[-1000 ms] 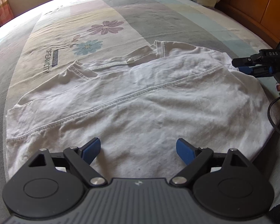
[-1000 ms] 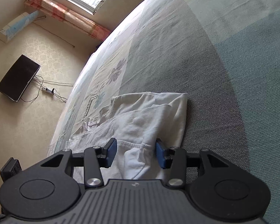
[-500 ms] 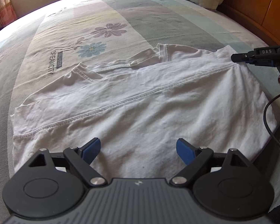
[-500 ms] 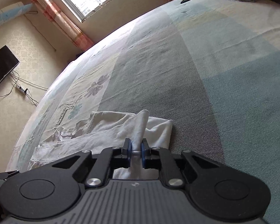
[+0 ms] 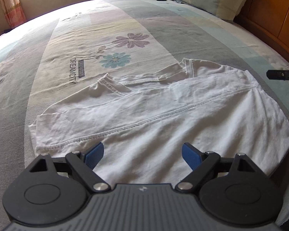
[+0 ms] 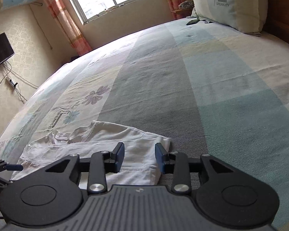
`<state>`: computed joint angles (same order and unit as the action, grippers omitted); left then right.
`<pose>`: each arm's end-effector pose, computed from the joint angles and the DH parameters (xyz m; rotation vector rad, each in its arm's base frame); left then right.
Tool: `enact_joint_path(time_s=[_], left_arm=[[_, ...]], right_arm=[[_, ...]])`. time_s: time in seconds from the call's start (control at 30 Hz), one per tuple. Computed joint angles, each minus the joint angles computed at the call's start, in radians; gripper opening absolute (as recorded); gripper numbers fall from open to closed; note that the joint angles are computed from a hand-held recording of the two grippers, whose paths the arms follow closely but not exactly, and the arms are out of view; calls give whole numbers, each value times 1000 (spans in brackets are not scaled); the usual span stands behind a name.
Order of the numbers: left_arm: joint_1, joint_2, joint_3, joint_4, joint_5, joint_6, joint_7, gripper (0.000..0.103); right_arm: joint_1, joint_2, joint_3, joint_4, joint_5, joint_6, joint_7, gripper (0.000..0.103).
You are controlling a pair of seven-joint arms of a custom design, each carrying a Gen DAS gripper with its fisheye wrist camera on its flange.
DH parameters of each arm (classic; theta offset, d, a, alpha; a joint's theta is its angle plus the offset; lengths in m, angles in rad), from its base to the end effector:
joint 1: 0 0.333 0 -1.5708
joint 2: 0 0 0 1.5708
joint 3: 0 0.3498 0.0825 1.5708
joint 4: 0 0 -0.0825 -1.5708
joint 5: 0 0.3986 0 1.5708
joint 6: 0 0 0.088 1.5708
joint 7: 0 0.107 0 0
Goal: Fold clothes
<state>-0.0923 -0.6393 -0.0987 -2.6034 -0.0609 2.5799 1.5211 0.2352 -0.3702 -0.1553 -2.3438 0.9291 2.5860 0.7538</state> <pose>0.3837 -0.0783 0.5486 -1.7955 1.9832 -0.6540 0.4815 0.0159 0.5617 -1.7393 1.3875 -0.2186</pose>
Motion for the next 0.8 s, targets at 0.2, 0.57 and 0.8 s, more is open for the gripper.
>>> enact_joint_path(time_s=[0.2,0.57,0.8], left_arm=[[9,88,38,9,-19,58,65,89],[33,113,44,60,-24,111,98,98],[29,-89,72,-60,-81,-35,96,99]], right_arm=[[-21,-56,84,-110,-208,23,110,52],[54,-135,65,-209,-301,147,225,66],[109,-140,54,-241,-374,226,289,81]])
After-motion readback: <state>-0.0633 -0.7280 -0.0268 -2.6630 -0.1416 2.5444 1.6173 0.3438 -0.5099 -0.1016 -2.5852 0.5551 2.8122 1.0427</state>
